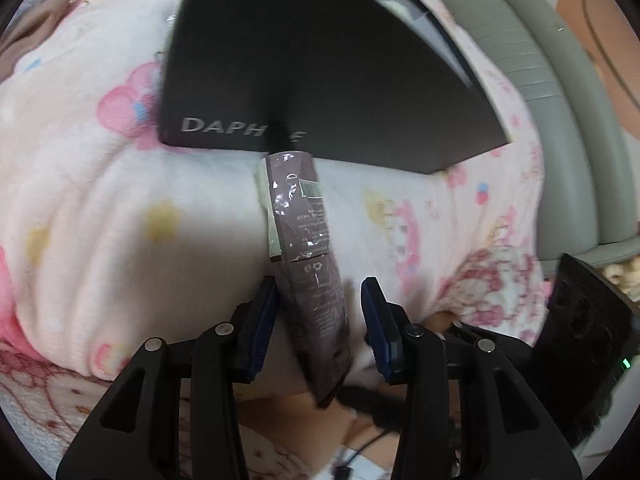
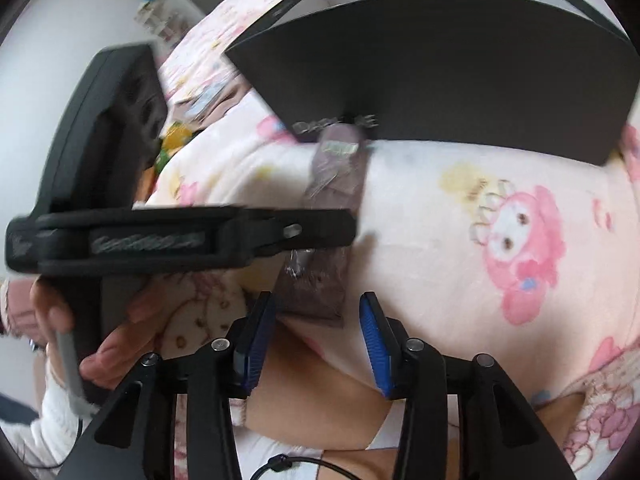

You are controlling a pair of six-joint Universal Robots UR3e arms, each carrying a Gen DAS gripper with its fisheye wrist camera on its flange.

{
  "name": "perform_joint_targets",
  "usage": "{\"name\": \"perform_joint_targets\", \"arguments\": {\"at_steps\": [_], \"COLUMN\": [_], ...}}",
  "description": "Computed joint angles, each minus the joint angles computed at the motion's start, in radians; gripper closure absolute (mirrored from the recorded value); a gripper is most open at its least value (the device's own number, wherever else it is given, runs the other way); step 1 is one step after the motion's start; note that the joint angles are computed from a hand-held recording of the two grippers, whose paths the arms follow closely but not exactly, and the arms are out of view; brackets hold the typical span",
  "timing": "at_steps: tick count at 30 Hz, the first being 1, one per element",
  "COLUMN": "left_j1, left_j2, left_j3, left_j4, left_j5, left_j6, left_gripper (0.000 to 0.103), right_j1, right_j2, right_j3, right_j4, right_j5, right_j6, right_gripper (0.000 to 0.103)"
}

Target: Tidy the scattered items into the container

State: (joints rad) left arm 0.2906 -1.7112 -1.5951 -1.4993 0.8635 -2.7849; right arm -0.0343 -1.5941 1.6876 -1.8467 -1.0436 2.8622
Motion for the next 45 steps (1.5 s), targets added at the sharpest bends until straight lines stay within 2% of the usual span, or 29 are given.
{"name": "perform_joint_targets", "arguments": {"at_steps": [3,7,11,12,14,15,17,18,21,24,26,27,28,29,34,38,42,45], "left_j1": [-0.001,-0.101,-0.127,-0.123,-0.083,-0.059,-0.006,0.001,-0.037,-0.127,-0.176,-0.192,-0.21,-0.217,-0.159,-0.115,-0.066,-0.061], "left_j2": [-0.013,-0.088,-0.071,-0.062,-0.034,-0.027,-0.019,-0.015,-0.032,-0.146,-0.23,-0.257,-0.271,-0.268,-0.084,0.056,0.168,0.196], "left_j3": [0.029,0.137,0.078,0.053,-0.003,-0.032,-0.049,-0.055,-0.028,0.121,0.2,0.227,0.241,0.241,0.024,-0.12,-0.225,-0.225], "left_j4": [-0.042,-0.029,0.126,0.168,0.227,0.248,0.224,0.264,0.368,0.328,0.348,0.347,0.358,0.356,0.439,0.478,0.434,0.415], "left_j5": [-0.049,-0.053,-0.029,-0.014,0.026,0.017,-0.035,-0.032,0.038,0.123,0.167,0.182,0.212,0.224,0.197,0.207,0.212,0.221], "left_j6": [0.038,0.042,-0.03,-0.063,-0.12,-0.161,-0.174,-0.209,-0.286,-0.295,-0.325,-0.332,-0.338,-0.336,-0.348,-0.398,-0.391,-0.397], "left_gripper": [0.061,0.06,0.061,0.061,0.06,0.06,0.059,0.059,0.058,0.055,0.054,0.06,0.072,0.072,0.073,0.072,0.063,0.063], "right_j1": [-0.045,-0.118,-0.161,-0.159,-0.178,-0.201,-0.237,-0.242,-0.228,-0.191,-0.174,-0.168,-0.165,-0.167,-0.199,-0.199,-0.219,-0.224], "right_j2": [-0.05,-0.106,-0.104,-0.105,-0.114,-0.117,-0.127,-0.135,-0.113,-0.062,-0.047,-0.042,-0.038,-0.036,-0.032,-0.043,-0.098,-0.134], "right_j3": [0.02,0.041,0.065,0.072,0.137,0.165,0.203,0.212,0.186,0.144,0.135,0.133,0.136,0.137,0.145,0.136,0.11,0.13], "right_j4": [-0.043,-0.025,-0.001,-0.02,-0.125,-0.154,-0.166,-0.174,-0.135,-0.104,-0.106,-0.121,-0.14,-0.15,-0.138,-0.111,-0.009,-0.008], "right_j5": [-0.009,0.001,0.032,0.019,-0.025,-0.03,0.012,0.029,0.069,0.016,0.004,0.0,-0.006,-0.007,0.078,0.089,0.105,0.07], "right_j6": [0.015,-0.019,-0.058,-0.03,0.115,0.174,0.207,0.199,0.161,0.172,0.162,0.158,0.163,0.174,0.165,0.181,0.169,0.156], "right_gripper": [0.064,0.064,0.064,0.064,0.063,0.063,0.063,0.063,0.063,0.063,0.063,0.063,0.063,0.063,0.063,0.063,0.061,0.058]}}
